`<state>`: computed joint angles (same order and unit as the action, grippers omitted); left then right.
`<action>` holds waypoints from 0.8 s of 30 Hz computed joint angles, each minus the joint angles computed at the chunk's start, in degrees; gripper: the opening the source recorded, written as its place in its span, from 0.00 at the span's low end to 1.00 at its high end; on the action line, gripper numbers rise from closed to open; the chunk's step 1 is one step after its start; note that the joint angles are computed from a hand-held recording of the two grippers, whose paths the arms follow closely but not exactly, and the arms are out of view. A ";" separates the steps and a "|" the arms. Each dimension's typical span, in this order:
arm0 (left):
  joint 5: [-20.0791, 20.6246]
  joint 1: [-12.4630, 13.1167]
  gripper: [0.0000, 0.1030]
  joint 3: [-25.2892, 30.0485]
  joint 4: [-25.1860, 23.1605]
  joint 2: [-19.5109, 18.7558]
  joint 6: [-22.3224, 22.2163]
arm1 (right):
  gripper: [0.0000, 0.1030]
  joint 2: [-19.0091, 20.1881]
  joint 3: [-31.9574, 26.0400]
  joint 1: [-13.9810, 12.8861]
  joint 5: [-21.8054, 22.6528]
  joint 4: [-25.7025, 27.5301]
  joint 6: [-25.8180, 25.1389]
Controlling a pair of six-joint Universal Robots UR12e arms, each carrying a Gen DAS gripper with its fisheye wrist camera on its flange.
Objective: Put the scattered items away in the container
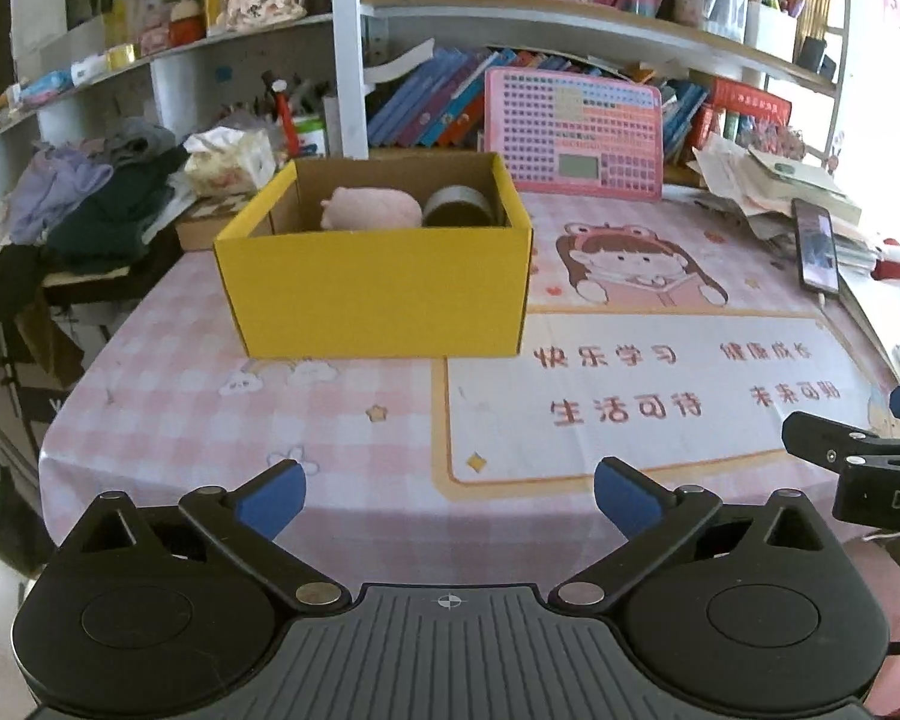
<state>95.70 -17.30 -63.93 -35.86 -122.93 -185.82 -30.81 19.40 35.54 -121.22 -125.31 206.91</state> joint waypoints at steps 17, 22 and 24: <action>-1.51 -0.20 1.00 -1.08 -3.00 1.09 -2.70 | 1.00 -3.66 6.36 -0.03 3.36 -1.18 -1.45; 0.12 -0.66 1.00 -0.96 -3.68 0.96 -1.99 | 1.00 -4.68 8.04 -0.15 4.11 -0.31 -0.21; 0.11 -0.70 1.00 -1.11 -3.97 1.07 -1.97 | 1.00 -4.91 8.42 -0.09 4.05 -0.32 -0.25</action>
